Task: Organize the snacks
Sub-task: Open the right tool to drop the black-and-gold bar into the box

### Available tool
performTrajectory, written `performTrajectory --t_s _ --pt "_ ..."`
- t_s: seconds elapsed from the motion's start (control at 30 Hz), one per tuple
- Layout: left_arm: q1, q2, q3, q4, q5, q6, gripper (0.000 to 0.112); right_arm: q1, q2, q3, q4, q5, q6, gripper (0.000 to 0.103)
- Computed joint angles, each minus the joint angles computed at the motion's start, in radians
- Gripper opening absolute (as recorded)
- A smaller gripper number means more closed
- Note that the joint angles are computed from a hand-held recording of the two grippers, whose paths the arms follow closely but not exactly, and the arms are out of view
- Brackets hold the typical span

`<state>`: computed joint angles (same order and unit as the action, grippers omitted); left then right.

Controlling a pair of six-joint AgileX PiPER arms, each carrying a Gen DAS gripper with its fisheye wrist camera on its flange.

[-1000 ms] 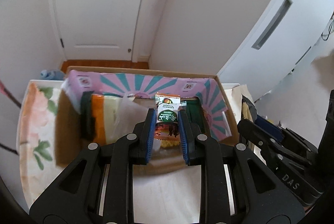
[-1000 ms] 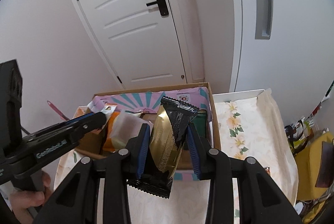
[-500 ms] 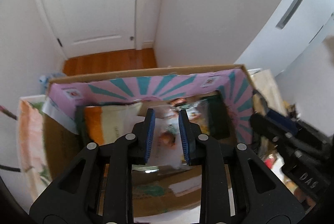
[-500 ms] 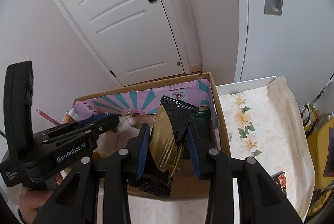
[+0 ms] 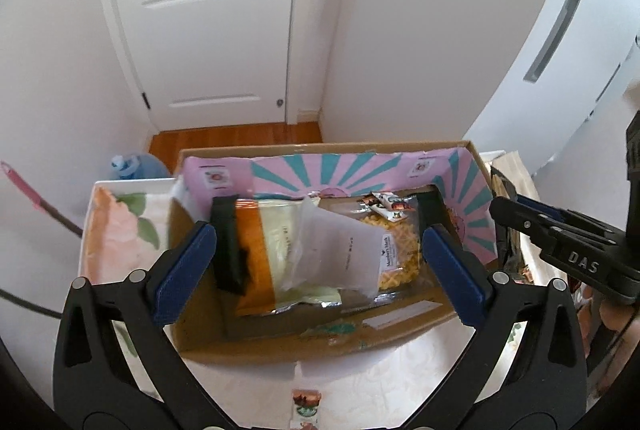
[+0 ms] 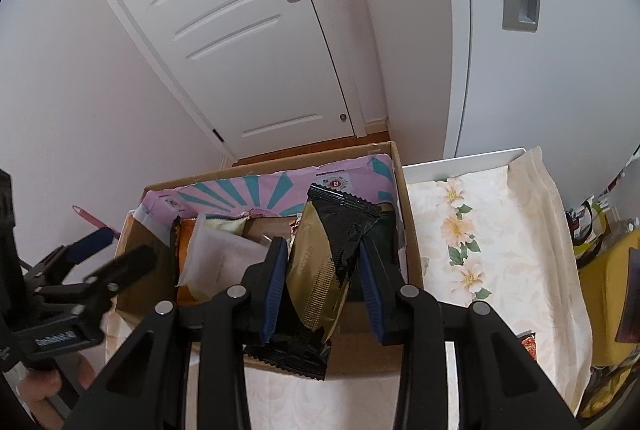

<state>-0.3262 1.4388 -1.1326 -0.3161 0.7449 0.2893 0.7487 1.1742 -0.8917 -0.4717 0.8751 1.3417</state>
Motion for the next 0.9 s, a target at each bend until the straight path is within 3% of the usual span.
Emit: performTrajectory --t_s 0.17,0.4,0.47,0.53,0.63,0.9 --pt "0.050 -0.069 0.026 -0.017 0.015 0.023 0.103 -0.011 0.023 -0.046 0.041 0.023 -0.060 0.033" --pt "0.108 -0.139 0.078 -0.023 0.028 0.058 0.103 -0.072 0.123 -0.112 0.129 -0.033 -0.208 0.033" --pt "0.127 -0.149 0.087 -0.030 0.034 0.074 0.103 -0.087 0.153 -0.122 0.158 -0.070 -0.245 0.045" --pt "0.148 -0.162 0.099 -0.036 0.036 0.092 0.103 -0.065 0.173 -0.136 0.114 -0.060 -0.200 0.078" --pt "0.189 -0.182 0.121 -0.076 0.041 0.141 0.103 -0.048 0.140 -0.110 0.075 -0.097 -0.139 0.081" --pt "0.248 -0.227 0.149 -0.132 0.074 0.207 0.103 0.033 0.094 -0.116 0.006 -0.013 -0.042 0.081"
